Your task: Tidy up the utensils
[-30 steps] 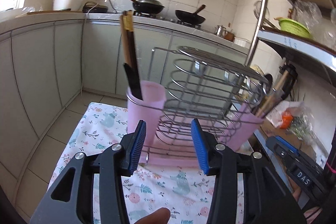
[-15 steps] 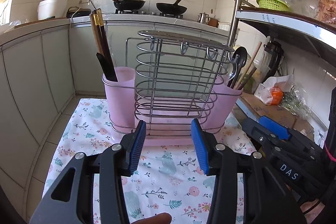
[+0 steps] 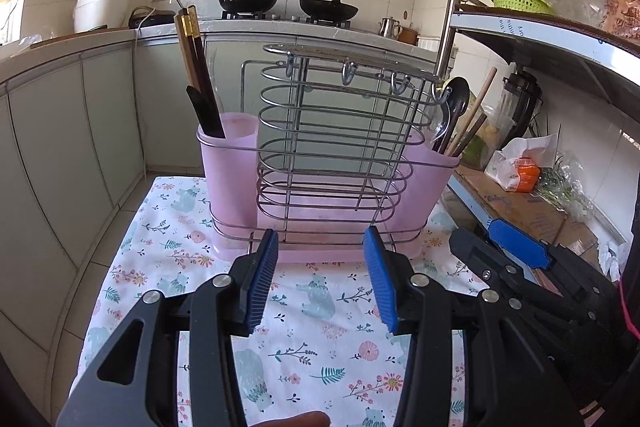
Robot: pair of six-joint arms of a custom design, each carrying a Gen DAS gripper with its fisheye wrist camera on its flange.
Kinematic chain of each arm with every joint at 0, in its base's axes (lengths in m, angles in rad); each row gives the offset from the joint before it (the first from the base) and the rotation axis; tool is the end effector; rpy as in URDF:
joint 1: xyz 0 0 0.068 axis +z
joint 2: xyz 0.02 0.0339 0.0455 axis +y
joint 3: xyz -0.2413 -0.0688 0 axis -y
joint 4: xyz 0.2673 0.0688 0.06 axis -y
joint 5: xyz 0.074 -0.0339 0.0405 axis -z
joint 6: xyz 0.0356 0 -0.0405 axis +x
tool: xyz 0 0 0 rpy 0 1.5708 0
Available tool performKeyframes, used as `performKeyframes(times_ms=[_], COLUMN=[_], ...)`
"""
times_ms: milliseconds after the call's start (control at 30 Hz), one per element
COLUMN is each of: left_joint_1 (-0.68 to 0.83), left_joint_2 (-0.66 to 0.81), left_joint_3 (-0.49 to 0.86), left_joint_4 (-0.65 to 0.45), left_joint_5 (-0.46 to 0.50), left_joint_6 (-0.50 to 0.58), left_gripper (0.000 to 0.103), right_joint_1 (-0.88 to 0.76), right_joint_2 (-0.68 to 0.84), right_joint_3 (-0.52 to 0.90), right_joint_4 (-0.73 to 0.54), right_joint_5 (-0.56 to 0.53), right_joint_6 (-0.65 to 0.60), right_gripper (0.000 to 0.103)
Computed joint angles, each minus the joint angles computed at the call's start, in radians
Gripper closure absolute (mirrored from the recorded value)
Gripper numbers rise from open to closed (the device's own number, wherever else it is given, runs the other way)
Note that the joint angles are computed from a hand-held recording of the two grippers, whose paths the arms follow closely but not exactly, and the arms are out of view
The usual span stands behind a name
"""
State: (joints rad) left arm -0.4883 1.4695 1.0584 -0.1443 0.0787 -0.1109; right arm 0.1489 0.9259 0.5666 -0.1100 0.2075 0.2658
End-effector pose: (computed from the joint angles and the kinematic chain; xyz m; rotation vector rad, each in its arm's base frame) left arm 0.3145 -0.1702 0.2440 0.4506 2.1080 -0.4349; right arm 0.2417 0.0288 0.2193 0.2476 2.0144 0.0497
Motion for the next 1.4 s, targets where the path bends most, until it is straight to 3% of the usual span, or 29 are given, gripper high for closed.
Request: performKeyframes(times_ms=[1400], left_joint_1=[0.018], left_joint_2=[0.006], left_joint_3=[0.003], left_joint_4=[-0.014], left_joint_5=[0.018], left_joint_6=[-0.012], left_gripper=[0.058], right_joint_1=[0.012], right_joint_2=[0.041], right_joint_3=[0.021], right_joint_4=[-0.006], right_joint_5=[0.004], right_joint_6=[-0.005], right_gripper=[0.052])
